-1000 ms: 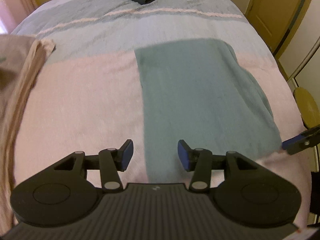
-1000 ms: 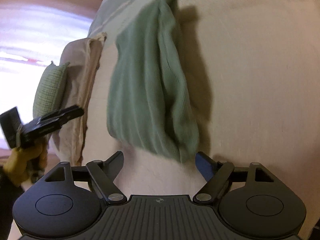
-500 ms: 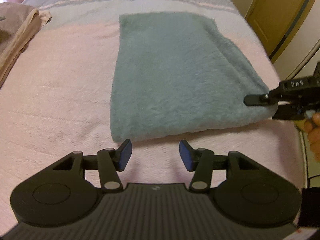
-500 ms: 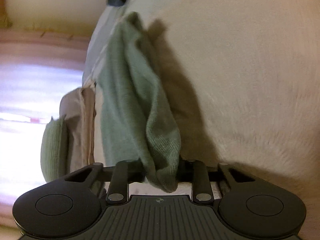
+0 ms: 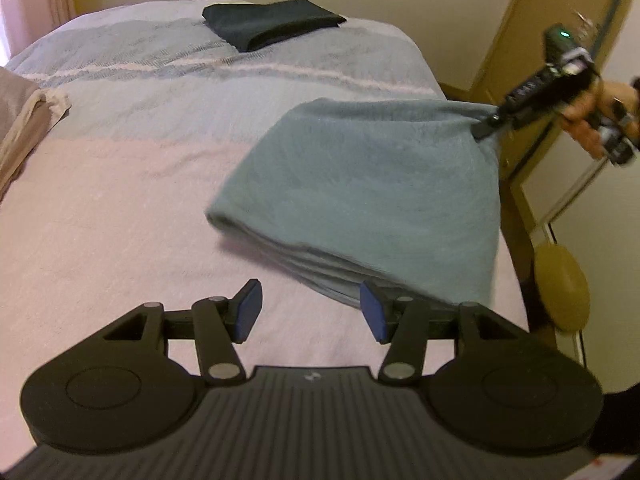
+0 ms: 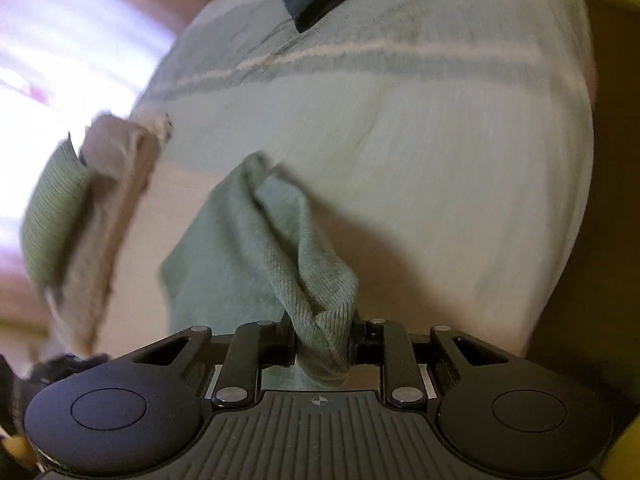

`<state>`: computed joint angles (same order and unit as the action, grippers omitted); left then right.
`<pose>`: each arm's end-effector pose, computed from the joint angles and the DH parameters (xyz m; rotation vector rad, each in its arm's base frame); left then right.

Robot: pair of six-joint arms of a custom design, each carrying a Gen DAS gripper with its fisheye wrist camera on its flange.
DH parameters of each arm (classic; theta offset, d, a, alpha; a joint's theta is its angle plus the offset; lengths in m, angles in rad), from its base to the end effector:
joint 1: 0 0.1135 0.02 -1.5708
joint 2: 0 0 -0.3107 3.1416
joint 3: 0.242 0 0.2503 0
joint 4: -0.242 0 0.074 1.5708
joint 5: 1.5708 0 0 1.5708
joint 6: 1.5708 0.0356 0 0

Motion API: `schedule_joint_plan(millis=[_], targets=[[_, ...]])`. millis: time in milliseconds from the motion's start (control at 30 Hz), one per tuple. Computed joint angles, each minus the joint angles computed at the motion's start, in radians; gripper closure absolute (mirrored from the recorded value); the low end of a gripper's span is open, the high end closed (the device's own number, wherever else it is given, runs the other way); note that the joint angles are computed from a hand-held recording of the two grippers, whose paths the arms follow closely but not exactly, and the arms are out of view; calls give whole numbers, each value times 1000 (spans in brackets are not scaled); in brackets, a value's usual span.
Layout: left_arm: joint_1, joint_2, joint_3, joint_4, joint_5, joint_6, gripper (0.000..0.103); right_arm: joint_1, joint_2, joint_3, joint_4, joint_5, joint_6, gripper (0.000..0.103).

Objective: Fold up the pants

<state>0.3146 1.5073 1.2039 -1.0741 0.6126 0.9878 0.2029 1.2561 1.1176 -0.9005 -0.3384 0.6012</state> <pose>0.2630 0.0641 0.3070 0.9257 2.4063 -0.4968 0.2203 0.0574 0.3421 0.4103 2.6667 0.7109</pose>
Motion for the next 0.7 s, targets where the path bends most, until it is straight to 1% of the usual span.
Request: schedule_joint_plan(millis=[33,67,133,167,200,233,300,367,400,433,500,567,633,700], targets=[[-46,1,-12,46,-10,-71,54,-91,80,58,-34,-53,-145,84],[-97,0,-31,106,-29,-151,54,-152,161,121,-63,-81,-273,84],[-186,12,-53,207,-66,-290,54,-239,281,210,-114,-123,-488,84],[-233,26,-60,264,-89,-370,54,-264,331,249,-122,-136,-569,84],[-258,40,-62,300,-104,-418,54,-299,371,270,-136,-152,-666,84],[-290,61,-53,332,-119,-474,54,-316,425,298,-149,-159,-723,83],[-344,101,-33,372,-147,-558,54,-332,478,289,-133,-151,-777,80],[-384,146,0,376,-176,-598,54,-356,439,196,-50,-156,-769,72],[-397,165,11,375,-187,-604,55,-385,398,144,-12,-167,-748,62],[-411,192,31,368,-203,-605,59,-404,348,91,36,-171,-700,55],[-425,232,50,367,-224,-599,60,-458,195,-67,159,-204,-571,51],[-427,266,47,379,-252,-582,59,-524,79,-210,235,-283,-477,51],[-422,303,38,397,-247,-583,57,-550,6,-324,304,-332,-405,51],[-416,326,16,430,-242,-596,56,-538,-6,-408,414,-353,-332,51]])
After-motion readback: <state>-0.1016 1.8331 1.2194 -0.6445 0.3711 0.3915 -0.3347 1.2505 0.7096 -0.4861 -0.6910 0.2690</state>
